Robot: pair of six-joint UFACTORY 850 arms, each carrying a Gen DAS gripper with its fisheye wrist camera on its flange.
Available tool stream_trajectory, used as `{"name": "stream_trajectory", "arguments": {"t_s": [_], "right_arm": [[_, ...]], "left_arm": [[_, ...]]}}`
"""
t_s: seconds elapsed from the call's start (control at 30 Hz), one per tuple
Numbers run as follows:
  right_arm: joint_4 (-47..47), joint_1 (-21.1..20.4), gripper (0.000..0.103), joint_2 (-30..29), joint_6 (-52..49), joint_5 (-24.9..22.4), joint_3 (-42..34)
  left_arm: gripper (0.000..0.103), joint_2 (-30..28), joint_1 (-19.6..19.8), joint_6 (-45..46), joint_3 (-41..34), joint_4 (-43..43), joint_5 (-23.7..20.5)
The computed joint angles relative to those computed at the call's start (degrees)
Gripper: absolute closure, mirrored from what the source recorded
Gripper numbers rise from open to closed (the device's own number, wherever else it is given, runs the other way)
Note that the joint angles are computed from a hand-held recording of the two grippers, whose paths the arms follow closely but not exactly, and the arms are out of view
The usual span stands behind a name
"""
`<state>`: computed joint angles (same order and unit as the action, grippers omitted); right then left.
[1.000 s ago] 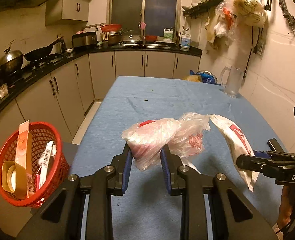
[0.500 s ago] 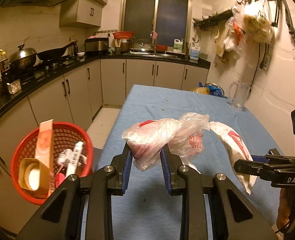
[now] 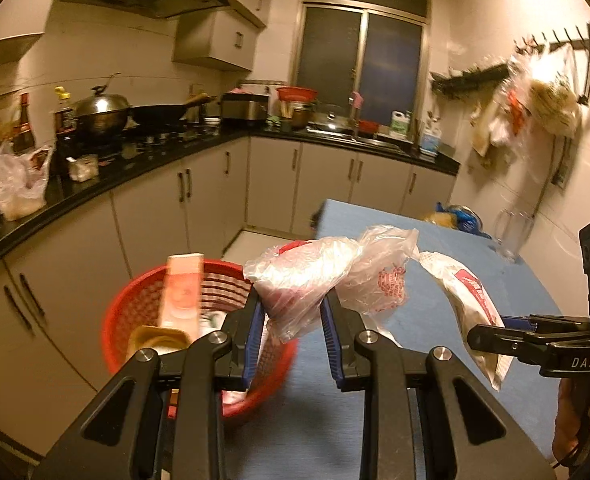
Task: Collect trash
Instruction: 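Carry the plastic bags and tissue pack over the red basket with both grippers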
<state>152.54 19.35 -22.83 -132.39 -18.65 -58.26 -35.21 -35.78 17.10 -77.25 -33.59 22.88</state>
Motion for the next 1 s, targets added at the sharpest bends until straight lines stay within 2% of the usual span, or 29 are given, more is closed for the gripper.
{"name": "stream_trajectory", "arguments": {"t_s": [0.2,0.33,0.43,0.53,0.8,1.0], "right_arm": [[-6.7,2.1,0.048,-3.0,5.2,2.0,-5.8],[-13.7,3.4,0.048,-6.0,11.4,3.3,-11.0],[-23.0,4.3,0.048,-9.3,20.6,4.1,-16.0],[-35.7,4.7,0.048,-12.9,34.0,3.8,-20.9],[-58.6,6.3,0.048,-21.9,58.7,5.0,-33.0],[-67.8,6.0,0.048,-26.7,71.3,4.1,-38.4]], "left_arm": [[0.076,2.5,3.6,-1.6,3.7,-0.7,2.0],[0.076,2.9,6.1,-3.0,4.7,-1.0,1.8],[0.076,2.4,7.5,-3.8,4.7,-1.2,1.2],[0.076,1.5,8.9,-6.0,4.1,0.7,0.3],[0.076,-2.8,10.6,-8.1,0.0,3.0,-3.7],[0.076,-5.1,10.7,-8.0,-1.7,3.4,-5.4]]}}
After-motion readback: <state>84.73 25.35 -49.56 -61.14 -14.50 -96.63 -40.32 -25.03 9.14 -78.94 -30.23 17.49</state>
